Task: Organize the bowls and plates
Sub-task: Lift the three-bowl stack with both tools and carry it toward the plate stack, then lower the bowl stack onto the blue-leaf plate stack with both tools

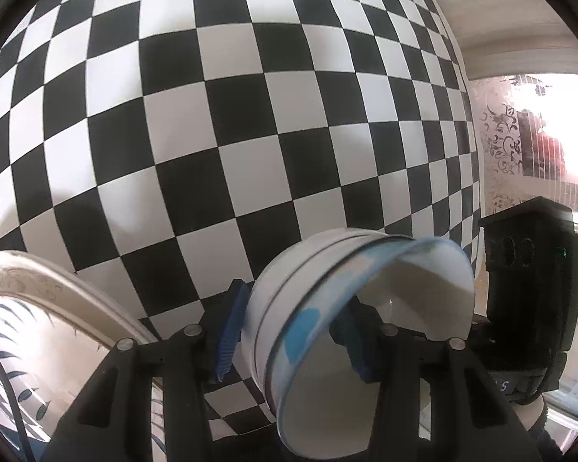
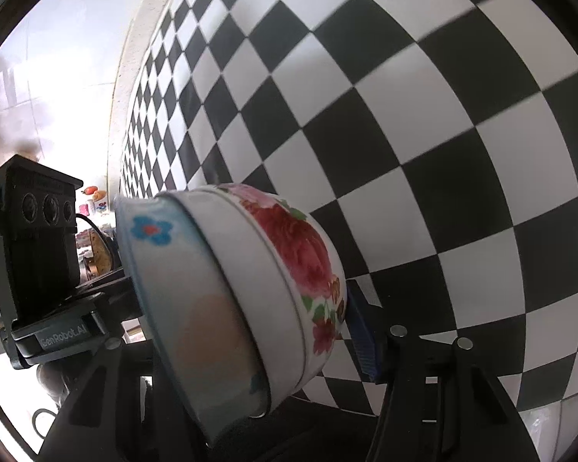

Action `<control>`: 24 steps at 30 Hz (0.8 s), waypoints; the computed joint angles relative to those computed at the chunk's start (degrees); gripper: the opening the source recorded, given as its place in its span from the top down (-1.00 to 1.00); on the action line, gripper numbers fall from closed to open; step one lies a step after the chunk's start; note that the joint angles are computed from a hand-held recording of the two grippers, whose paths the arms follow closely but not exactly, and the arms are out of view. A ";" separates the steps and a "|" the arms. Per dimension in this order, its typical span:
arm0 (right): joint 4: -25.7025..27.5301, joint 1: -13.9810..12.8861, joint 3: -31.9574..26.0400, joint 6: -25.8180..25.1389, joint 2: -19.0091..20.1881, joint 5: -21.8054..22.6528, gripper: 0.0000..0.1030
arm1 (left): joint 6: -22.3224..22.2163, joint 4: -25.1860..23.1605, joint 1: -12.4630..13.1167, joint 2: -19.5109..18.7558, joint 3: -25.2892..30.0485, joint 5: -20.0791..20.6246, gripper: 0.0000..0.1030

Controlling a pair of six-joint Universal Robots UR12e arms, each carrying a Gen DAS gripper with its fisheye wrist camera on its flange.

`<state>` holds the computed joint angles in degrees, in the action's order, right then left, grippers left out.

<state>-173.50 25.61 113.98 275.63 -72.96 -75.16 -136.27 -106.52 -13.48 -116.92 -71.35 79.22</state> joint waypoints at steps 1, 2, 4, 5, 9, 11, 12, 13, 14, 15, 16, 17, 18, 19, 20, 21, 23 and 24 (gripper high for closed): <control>0.34 0.00 -0.25 -0.25 -0.08 -0.09 -0.14 | 0.00 0.26 0.08 0.14 -0.06 -0.32 0.17; 0.52 -0.02 -0.34 -0.63 -0.23 -0.25 -0.14 | 0.00 0.44 0.13 0.21 -0.06 -0.55 0.16; 1.82 -0.05 -0.76 -1.83 -0.58 -0.54 -0.14 | 0.04 0.60 0.23 0.24 0.07 -1.00 0.16; 2.29 -0.04 -0.90 -2.10 -0.72 -0.67 -0.14 | -0.02 0.63 0.29 0.23 0.18 -1.31 0.16; 4.32 -0.21 -1.88 -3.67 -1.15 -0.53 -0.14 | -0.07 0.32 0.55 0.20 0.83 -2.25 0.16; 5.09 -0.31 -2.46 -4.41 -1.25 -0.33 -0.14 | 0.09 0.06 0.74 0.22 1.24 -2.47 0.16; 5.47 -0.32 -2.81 -4.69 -1.29 -0.33 -0.14 | 0.24 -0.12 0.87 0.23 1.52 -2.56 0.16; 5.87 -0.34 -3.20 -5.06 -1.29 -0.21 -0.14 | 0.29 -0.36 1.06 0.22 1.88 -2.71 0.16; 6.33 -0.40 -3.68 -5.44 -1.24 0.08 -0.14 | 0.36 -0.50 1.16 0.20 2.09 -2.68 0.16; 6.69 -0.33 -4.30 -5.52 -1.11 0.02 -0.14 | 0.42 -0.78 1.37 0.17 2.50 -2.66 0.16; 6.95 -0.34 -4.74 -5.79 -0.99 0.07 -0.14 | 0.48 -0.95 1.56 0.16 2.81 -2.73 0.16; 7.78 -0.36 -5.59 -6.64 -0.82 0.34 -0.14 | 0.67 -1.03 1.83 0.17 3.14 -2.82 0.16; 8.42 -0.31 -6.40 -6.99 -0.62 0.35 -0.14 | 0.86 -1.14 2.13 0.19 3.53 -2.95 0.16; 9.04 -0.29 -7.27 -7.45 -0.39 0.48 -0.14 | 0.94 -1.38 2.46 0.15 4.03 -3.03 0.16; 9.73 -0.25 -8.13 -8.15 -0.11 0.60 -0.14 | 0.94 -1.45 2.63 0.15 4.25 -3.10 0.16; 10.26 -0.19 -8.94 -8.61 0.13 0.60 -0.14 | 0.90 -1.73 3.01 0.05 4.81 -3.25 0.15; 11.27 -0.16 -11.13 -9.57 1.21 0.97 -0.14 | 0.99 -1.92 3.61 -0.03 5.53 -3.29 0.15; 11.83 -0.05 -12.07 -10.15 1.61 1.02 -0.14 | 0.95 -1.97 4.14 -0.11 6.06 -3.45 0.15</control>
